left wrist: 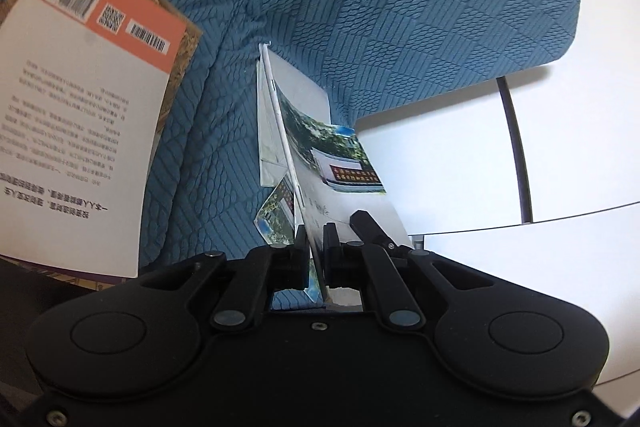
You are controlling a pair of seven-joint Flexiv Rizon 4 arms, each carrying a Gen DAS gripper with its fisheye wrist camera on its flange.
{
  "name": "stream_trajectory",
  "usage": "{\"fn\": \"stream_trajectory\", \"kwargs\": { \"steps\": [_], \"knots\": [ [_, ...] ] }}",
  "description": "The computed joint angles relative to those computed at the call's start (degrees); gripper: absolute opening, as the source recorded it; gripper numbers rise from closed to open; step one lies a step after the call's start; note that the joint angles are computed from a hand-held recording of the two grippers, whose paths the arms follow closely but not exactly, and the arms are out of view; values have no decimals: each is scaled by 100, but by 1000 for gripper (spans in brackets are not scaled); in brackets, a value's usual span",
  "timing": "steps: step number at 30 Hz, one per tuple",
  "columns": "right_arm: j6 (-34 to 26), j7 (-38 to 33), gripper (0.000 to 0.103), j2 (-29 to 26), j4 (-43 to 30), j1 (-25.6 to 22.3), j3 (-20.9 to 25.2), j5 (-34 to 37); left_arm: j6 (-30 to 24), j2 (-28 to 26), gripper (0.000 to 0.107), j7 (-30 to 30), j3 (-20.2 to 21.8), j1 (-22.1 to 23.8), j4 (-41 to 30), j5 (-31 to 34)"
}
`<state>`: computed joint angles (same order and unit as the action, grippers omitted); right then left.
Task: Organize objects
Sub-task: 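Lift the held postcards with both grippers, standing them on edge, then carry the postcards with both grippers over the book stack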
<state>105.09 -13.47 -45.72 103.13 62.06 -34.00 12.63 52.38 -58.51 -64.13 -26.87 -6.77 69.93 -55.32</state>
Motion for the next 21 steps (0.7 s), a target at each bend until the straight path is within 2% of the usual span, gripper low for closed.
{"fn": "stream_trajectory", "kwargs": {
  "steps": [7, 14, 21],
  "knots": [
    [-265, 275, 9, 62, -166, 424, -465, -90, -18, 397, 6, 218, 109, 135, 203, 107],
    [-506, 374, 9, 169, -416, 495, -680, -669, -59, 673, 6, 364, 97, 300, 291, -123],
    [-642, 405, 10, 159, -674, 581, -927, -1114, 53, 918, 6, 824, 144, 353, 290, -301]
  ]
}}
